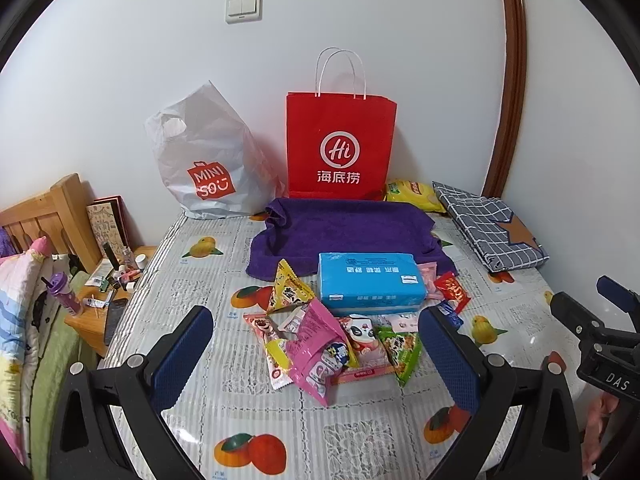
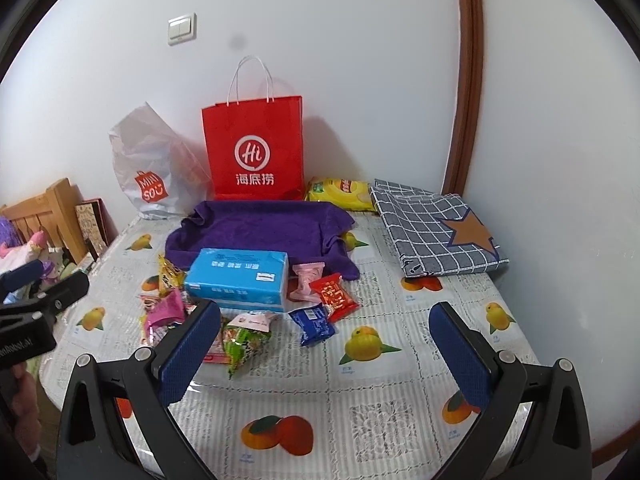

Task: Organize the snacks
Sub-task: 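Grasp the red candy packet with the right tool while the left tool reaches toward the snack pile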

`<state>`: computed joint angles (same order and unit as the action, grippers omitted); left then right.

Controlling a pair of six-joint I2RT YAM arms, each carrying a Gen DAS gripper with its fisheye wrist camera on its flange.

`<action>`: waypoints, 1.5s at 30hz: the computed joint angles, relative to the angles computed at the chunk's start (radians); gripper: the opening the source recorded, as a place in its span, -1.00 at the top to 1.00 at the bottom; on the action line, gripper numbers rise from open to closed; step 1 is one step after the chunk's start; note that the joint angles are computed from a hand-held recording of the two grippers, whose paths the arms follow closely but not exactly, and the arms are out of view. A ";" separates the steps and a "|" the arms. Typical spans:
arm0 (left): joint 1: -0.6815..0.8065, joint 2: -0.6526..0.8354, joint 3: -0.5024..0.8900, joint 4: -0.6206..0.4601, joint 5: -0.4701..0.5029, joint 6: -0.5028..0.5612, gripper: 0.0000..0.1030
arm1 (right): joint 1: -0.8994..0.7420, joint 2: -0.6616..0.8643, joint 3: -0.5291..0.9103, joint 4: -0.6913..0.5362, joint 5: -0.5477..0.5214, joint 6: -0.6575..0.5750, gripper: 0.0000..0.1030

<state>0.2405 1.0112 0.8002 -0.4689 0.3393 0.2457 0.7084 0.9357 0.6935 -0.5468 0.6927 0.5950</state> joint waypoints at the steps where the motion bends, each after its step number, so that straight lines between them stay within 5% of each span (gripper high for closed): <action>1: -0.008 0.014 0.001 0.014 -0.011 -0.005 -1.00 | -0.018 0.007 -0.006 0.021 -0.016 -0.022 -0.99; 10: -0.061 0.210 0.063 0.091 -0.071 -0.020 -1.00 | -0.257 0.110 -0.030 0.193 -0.265 -0.132 -0.99; 20: -0.090 0.525 0.231 0.119 -0.161 -0.026 -0.99 | -0.482 0.445 0.025 0.410 -0.522 -0.207 -0.82; 34: -0.039 0.795 0.431 0.093 -0.145 -0.076 -0.99 | -0.587 0.851 0.205 0.548 -0.649 -0.363 -0.25; 45: -0.040 0.848 0.484 0.090 -0.185 -0.072 -0.99 | -0.611 1.044 0.326 0.556 -0.692 -0.445 -0.14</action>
<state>0.2006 1.8596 1.2840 -0.3792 0.1546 0.1741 0.0971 1.9792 1.0199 0.0088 0.0009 0.1500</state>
